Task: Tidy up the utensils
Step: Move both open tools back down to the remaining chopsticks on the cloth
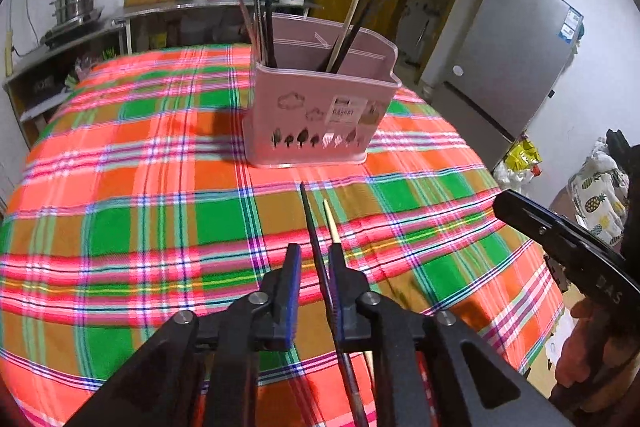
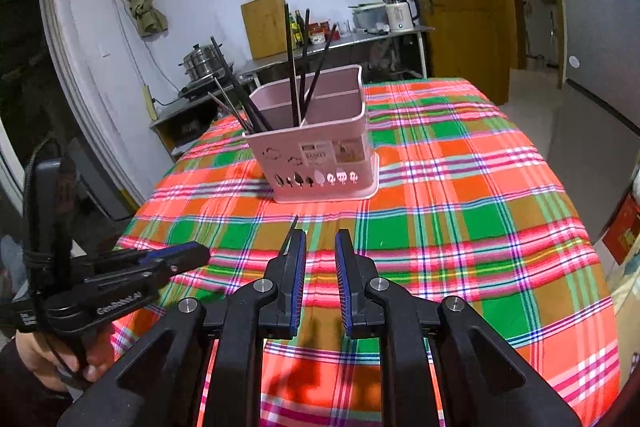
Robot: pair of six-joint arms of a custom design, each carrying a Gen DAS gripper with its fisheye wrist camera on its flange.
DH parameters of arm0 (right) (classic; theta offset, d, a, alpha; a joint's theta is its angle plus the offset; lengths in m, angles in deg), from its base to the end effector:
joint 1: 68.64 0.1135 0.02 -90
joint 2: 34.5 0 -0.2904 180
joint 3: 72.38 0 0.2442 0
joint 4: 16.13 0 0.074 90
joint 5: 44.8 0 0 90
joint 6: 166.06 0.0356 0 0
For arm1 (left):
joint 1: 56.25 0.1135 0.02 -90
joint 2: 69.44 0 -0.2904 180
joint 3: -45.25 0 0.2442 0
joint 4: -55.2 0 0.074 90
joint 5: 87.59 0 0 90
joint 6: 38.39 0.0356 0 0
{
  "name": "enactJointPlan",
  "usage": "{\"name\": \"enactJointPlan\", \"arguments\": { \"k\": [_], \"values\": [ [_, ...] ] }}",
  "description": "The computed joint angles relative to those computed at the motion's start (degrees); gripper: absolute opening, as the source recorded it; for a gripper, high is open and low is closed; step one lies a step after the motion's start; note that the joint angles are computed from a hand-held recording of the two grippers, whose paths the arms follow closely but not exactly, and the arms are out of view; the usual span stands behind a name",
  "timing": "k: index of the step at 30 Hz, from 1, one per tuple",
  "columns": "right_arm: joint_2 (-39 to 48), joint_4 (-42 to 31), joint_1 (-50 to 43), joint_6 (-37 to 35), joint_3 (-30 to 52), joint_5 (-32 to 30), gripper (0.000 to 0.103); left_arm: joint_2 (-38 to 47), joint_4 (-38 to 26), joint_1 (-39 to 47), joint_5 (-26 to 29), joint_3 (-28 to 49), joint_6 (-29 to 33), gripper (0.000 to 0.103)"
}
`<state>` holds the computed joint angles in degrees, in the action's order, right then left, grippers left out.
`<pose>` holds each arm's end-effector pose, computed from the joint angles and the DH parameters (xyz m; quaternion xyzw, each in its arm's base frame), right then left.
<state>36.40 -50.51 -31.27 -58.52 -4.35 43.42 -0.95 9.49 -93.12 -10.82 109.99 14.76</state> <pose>0.2029 0.1563 0.3094 -0.1610 0.8812 0.2171 0.3877 0.1871 -0.1302 0.2851 -0.0397 0.9318 -0.1200 0.3402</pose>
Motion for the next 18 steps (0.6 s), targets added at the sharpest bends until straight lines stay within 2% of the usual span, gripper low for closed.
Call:
{"name": "enactJointPlan", "arguments": {
  "k": [9, 18],
  "values": [
    [2.49, 1.94, -1.43, 0.58, -1.77, -1.72, 0.015, 8.70, 5.89, 3.74, 4.92, 0.09, 2.00, 0.015],
    [4.59, 3.29, -4.34, 0.41, -2.78, -3.91, 0.015, 14.59, 9.26, 5.68, 6.21, 0.83, 3.53, 0.015]
  ]
}}
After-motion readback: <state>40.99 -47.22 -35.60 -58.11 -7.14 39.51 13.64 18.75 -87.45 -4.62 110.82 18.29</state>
